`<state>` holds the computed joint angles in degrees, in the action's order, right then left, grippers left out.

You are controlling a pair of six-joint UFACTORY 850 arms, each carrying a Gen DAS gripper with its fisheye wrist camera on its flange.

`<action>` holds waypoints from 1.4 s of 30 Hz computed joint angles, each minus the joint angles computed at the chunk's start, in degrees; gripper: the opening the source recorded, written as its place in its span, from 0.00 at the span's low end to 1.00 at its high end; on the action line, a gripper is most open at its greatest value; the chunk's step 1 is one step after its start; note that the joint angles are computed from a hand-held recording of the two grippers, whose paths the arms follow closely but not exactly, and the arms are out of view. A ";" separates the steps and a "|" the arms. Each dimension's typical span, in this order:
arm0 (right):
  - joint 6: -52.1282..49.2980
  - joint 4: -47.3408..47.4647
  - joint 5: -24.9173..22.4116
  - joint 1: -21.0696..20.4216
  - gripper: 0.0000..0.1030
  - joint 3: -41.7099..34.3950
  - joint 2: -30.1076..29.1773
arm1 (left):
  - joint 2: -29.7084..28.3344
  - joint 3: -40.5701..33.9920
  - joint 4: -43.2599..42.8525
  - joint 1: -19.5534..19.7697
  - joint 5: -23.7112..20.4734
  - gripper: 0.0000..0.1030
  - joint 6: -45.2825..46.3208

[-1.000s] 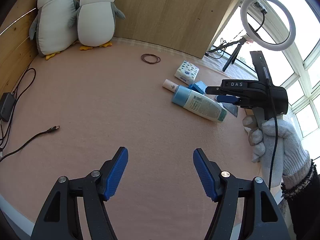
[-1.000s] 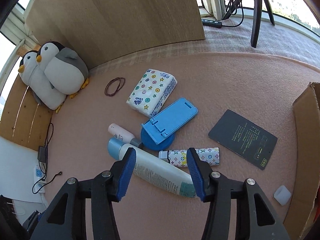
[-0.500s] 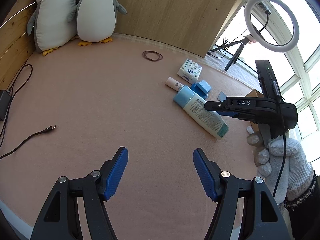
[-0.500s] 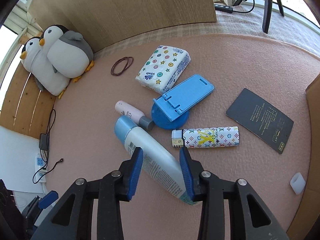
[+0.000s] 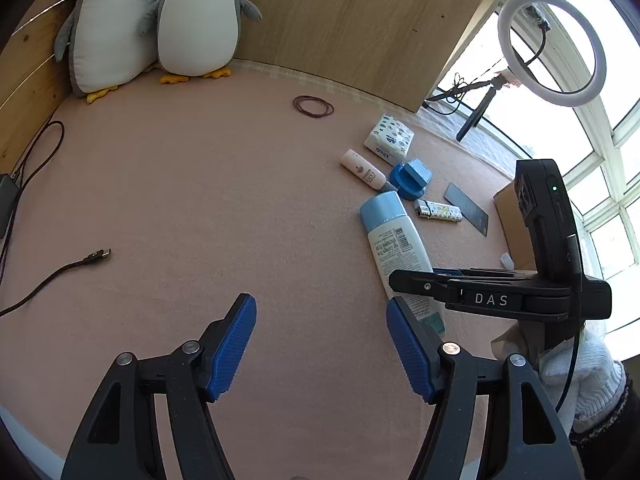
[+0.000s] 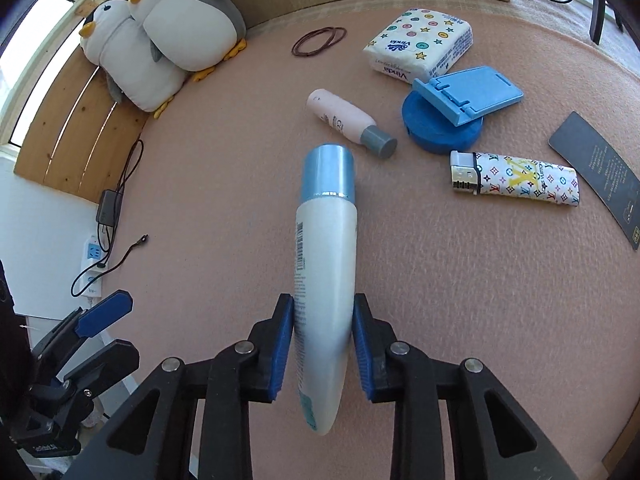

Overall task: Organize objects
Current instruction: 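Move the right tool to the blue-capped lotion bottle, then close the right tool on the lotion bottle and lift it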

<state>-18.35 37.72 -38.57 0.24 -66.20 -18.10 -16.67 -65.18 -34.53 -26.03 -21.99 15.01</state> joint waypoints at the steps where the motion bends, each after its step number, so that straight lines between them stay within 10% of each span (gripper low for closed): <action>1: 0.61 -0.68 0.59 0.11 0.26 0.40 0.47 | -0.32 -0.21 -0.51 0.02 -0.13 0.71 0.63; 5: 4.71 -4.96 4.12 -0.09 0.44 1.85 3.01 | -1.96 -1.42 -3.29 -0.38 -1.04 0.77 4.15; 23: 7.85 -11.33 5.81 -0.79 0.51 -0.09 1.86 | -14.08 -12.30 -12.34 -5.02 -5.56 0.76 12.96; 42: -1.58 -5.28 -0.50 -2.22 0.51 -2.54 -1.31 | -17.52 -15.51 -19.48 -3.60 -10.87 0.54 20.20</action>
<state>-19.93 32.43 -39.07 -1.98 -68.73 -19.40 -34.18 -80.69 -54.01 -29.63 -32.86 35.22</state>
